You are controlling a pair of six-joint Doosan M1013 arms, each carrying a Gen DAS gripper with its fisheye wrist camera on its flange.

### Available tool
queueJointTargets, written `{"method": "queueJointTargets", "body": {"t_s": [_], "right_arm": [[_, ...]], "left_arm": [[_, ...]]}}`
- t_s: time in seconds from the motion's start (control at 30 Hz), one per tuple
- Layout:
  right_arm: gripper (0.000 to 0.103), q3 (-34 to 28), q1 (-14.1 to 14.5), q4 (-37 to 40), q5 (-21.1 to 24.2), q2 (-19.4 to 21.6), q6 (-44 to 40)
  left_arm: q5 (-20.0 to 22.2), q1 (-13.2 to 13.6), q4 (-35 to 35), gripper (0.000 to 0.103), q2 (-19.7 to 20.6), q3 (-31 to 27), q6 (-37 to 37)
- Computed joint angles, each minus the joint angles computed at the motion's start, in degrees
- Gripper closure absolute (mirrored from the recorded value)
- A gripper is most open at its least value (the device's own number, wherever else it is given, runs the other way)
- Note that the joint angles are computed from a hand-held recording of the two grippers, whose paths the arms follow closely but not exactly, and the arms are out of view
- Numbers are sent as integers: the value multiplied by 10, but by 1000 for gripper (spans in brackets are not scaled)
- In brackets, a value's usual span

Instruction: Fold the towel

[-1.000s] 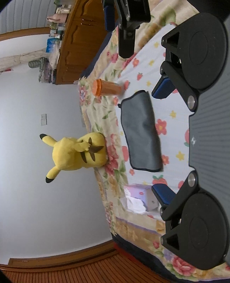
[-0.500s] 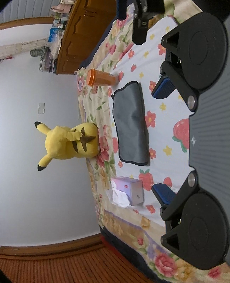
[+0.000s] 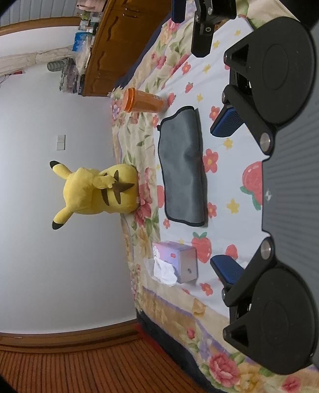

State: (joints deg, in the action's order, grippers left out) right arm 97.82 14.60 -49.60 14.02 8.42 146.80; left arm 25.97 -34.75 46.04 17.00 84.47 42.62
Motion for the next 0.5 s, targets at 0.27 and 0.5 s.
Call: {"method": "queueJointTargets", "body": {"t_s": [0.27,0.5], "right_arm": [[0,14,3,-218,-4,-3,228],[0,24,7,-370,7,-5,372]], "left_arm": [[-9,-3,92,4,-6,10,-93],[-8,-4,155,4,-11,16,-158]]}}
